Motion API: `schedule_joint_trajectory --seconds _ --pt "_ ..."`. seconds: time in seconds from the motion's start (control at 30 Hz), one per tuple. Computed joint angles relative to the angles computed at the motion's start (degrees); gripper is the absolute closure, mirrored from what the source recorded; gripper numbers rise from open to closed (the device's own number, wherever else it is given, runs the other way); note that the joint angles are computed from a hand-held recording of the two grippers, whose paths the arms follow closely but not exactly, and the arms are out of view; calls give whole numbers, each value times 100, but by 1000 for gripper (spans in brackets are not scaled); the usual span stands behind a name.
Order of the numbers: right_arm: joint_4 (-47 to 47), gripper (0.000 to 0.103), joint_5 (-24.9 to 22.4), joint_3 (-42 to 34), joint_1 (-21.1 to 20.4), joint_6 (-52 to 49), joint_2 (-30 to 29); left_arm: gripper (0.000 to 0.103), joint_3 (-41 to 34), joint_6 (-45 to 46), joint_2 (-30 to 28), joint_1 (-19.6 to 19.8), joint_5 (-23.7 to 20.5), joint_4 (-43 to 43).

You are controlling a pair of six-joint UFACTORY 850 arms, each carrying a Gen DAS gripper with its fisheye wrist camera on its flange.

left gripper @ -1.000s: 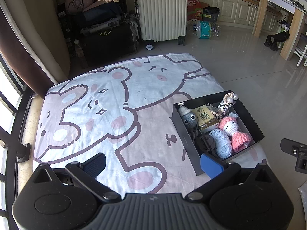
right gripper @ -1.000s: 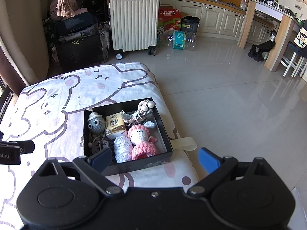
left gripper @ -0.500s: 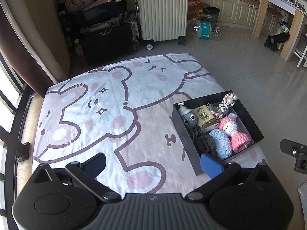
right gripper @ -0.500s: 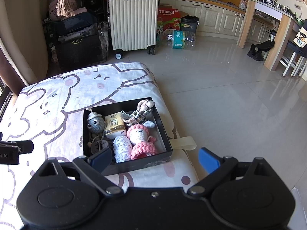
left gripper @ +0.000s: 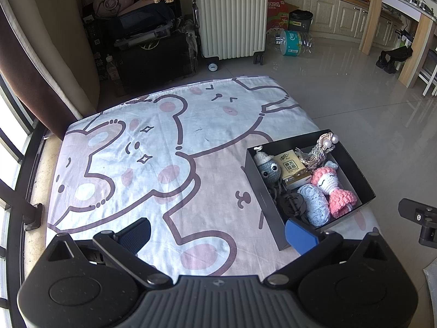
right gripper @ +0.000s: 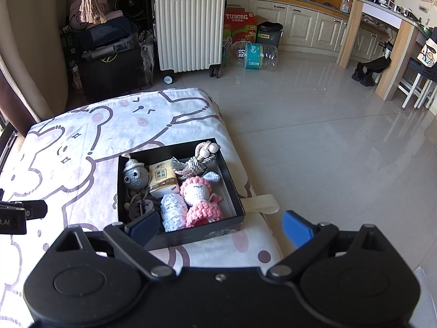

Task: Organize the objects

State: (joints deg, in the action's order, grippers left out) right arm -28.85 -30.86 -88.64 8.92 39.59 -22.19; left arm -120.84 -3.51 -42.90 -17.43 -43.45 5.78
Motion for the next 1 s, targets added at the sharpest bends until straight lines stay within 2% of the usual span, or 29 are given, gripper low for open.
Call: schedule_joint_trajectory --seconds 1.0 --pt "-11 5 13 10 -4 -4 -1 0 11 30 5 9 -6 -67"
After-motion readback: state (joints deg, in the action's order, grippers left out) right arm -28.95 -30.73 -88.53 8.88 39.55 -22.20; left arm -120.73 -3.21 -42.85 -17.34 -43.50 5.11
